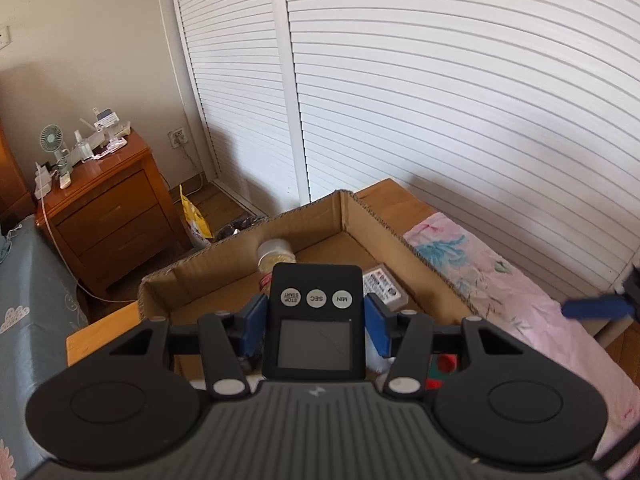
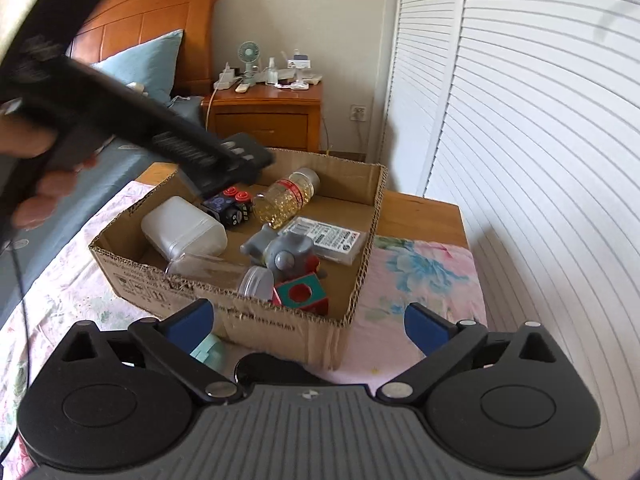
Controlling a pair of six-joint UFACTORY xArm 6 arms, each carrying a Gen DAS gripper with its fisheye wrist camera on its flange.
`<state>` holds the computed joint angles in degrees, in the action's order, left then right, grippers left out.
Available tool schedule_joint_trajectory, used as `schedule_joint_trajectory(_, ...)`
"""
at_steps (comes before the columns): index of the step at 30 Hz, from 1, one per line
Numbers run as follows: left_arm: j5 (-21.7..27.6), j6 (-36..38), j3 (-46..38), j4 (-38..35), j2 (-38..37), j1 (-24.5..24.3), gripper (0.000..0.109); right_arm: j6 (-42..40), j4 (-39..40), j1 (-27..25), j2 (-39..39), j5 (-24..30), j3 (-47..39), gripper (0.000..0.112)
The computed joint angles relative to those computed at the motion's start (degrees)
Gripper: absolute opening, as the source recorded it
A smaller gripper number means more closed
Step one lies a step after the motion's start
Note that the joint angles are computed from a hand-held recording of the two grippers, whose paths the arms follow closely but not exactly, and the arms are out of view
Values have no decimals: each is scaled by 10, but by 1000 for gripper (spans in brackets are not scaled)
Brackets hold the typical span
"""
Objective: Organize rigid objects
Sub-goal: 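Lower the red train into the box with the right gripper while the left gripper carries the timer, then lower the black timer into the box and open the left gripper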
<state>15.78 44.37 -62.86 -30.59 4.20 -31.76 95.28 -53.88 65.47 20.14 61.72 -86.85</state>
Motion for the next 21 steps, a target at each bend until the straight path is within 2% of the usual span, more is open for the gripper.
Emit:
schedule_joint_trajectory(4, 18, -7, -50, -3, 41, -11, 51, 24, 8, 17, 5, 40, -7, 103)
schedule_joint_trajectory(8, 31, -56, -100, 43, 87, -17, 51, 72, 12, 24, -8, 31, 17, 103)
schedule_joint_trajectory(17, 61, -161, -193, 133, 167, -23, 52, 94, 20, 28, -23, 38, 40, 103)
schedule_joint_trajectory(19, 65, -179, -205, 149, 177, -25, 69, 100, 21, 28, -28, 37, 46, 103)
schedule_joint_trajectory(20, 66, -189, -209, 156, 180, -26, 91, 101, 23, 28, -30, 35, 49, 103)
schedule_joint_trajectory(21, 53, -203, -203, 166, 177, -27, 97, 102, 24, 28, -33, 32, 53, 103)
